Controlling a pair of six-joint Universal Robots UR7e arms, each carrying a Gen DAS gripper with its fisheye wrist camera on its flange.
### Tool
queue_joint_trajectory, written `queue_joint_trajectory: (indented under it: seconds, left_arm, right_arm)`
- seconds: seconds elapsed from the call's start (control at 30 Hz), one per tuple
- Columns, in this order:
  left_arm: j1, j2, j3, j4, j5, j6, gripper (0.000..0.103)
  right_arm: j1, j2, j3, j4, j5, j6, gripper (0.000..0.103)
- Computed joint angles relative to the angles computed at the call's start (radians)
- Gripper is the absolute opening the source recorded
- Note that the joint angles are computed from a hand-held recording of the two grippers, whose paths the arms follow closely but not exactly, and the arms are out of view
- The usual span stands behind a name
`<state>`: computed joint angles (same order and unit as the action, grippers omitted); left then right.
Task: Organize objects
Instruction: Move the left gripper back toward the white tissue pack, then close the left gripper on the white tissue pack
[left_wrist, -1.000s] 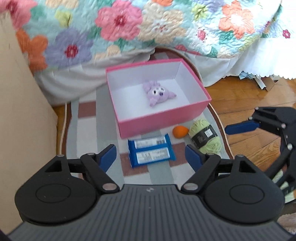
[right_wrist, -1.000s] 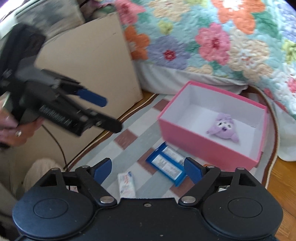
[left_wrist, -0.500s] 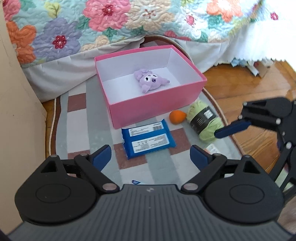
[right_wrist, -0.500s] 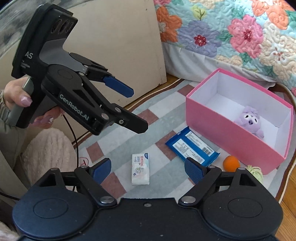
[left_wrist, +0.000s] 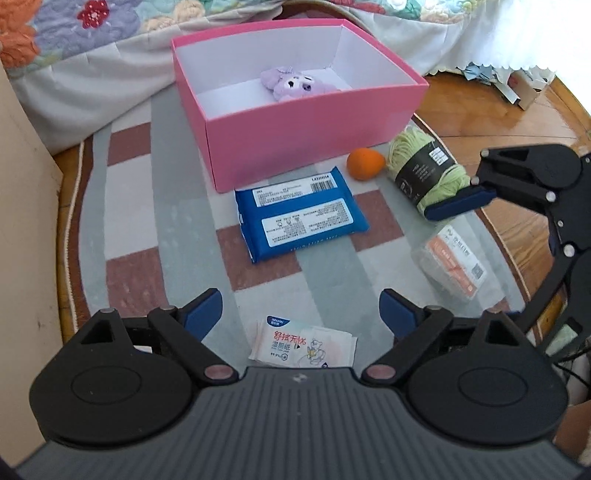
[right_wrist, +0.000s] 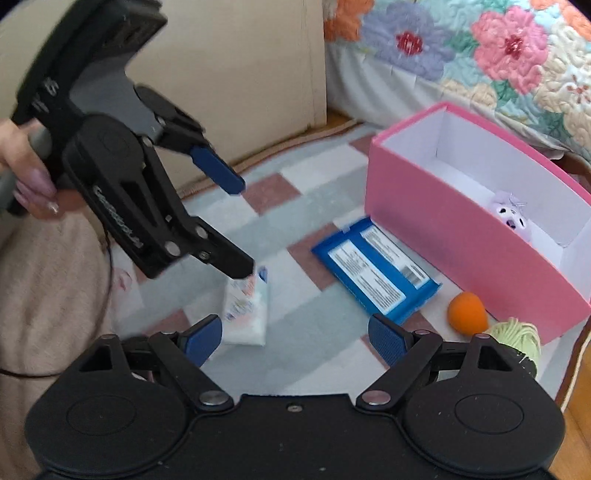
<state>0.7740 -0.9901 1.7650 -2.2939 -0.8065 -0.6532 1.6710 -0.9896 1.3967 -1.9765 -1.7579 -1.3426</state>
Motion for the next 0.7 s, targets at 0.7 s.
queue_joint_trajectory:
  seconds: [0.7]
  left_arm:
    - [0.115,0.007,0.044,-0.060,-0.177,-0.164,0.071]
  right_arm:
    - [0.037,-0.008,0.102,-0.041,-0.129,0.020,0.089]
